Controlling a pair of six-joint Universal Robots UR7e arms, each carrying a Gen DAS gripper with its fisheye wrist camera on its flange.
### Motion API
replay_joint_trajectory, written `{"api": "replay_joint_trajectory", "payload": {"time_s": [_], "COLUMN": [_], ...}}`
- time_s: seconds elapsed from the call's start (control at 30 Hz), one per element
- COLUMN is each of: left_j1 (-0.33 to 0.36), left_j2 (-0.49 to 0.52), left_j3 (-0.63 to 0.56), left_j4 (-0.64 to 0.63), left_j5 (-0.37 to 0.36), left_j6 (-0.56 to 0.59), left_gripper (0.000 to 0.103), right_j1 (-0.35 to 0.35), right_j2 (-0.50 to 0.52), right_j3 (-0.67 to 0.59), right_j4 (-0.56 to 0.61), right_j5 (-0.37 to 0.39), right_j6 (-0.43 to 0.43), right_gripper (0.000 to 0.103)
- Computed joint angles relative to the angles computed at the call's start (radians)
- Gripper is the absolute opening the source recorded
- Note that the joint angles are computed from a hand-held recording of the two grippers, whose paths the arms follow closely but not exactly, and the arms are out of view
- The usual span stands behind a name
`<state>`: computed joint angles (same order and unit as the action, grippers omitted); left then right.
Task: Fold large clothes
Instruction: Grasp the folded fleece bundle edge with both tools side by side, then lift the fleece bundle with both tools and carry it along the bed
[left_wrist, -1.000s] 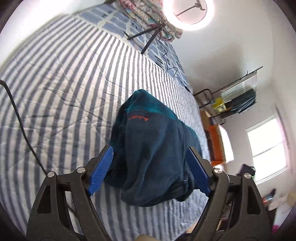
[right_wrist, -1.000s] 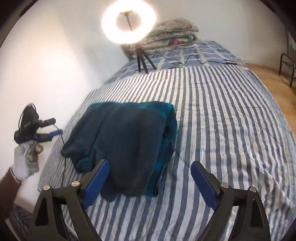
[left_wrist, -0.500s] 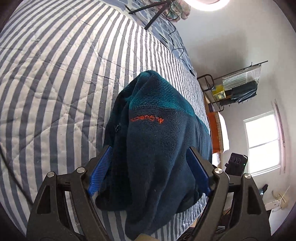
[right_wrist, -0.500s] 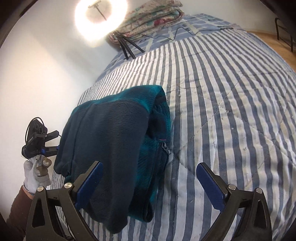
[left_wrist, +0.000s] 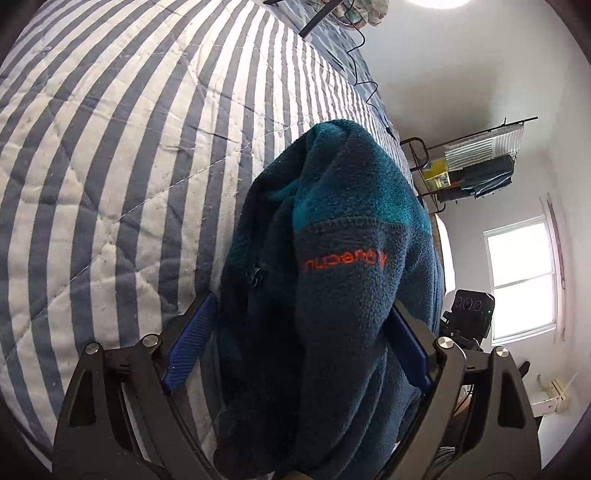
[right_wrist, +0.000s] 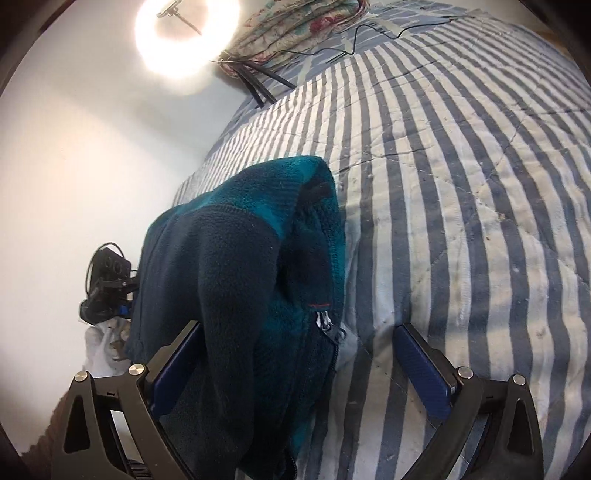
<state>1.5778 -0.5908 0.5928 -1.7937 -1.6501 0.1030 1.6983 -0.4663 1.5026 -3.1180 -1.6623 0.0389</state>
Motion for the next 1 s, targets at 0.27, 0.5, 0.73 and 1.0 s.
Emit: {"api": "replay_joint_trajectory", "payload": {"time_s": [0.27,0.5,0.73,1.0], "left_j1": [-0.045,-0.088,-0.143,-0.175], "left_j2": [-0.001,-0.035,-0.079,-0.158], "left_j3": [0.071,0.163,0.291,0.431], "left_j4": [-0.099,-0.196,-0.334,-0.433], "left_j5": [0.070,0.178,0.289,0.322], "left_j6": [-0.025,0.018,0.064,0.106], "left_gripper": [0.078,0.058,0.048,0.040], "right_j1": [0.006,0.057,0.165,0.258], "right_j2": [0.045,0.045,0.069,0.090], "right_j3": [-0.078,-0.101,-0.147,-0.173], "right_j4": [0.079,0.114,0.140,0.133], "right_j5": [0.070,-0.049,-0.327,-0.522], "right_j6": [-0.003,-0.030,-0.086,-0.157], "right_gripper": [0.084,0.053,0.030,0.024]}}
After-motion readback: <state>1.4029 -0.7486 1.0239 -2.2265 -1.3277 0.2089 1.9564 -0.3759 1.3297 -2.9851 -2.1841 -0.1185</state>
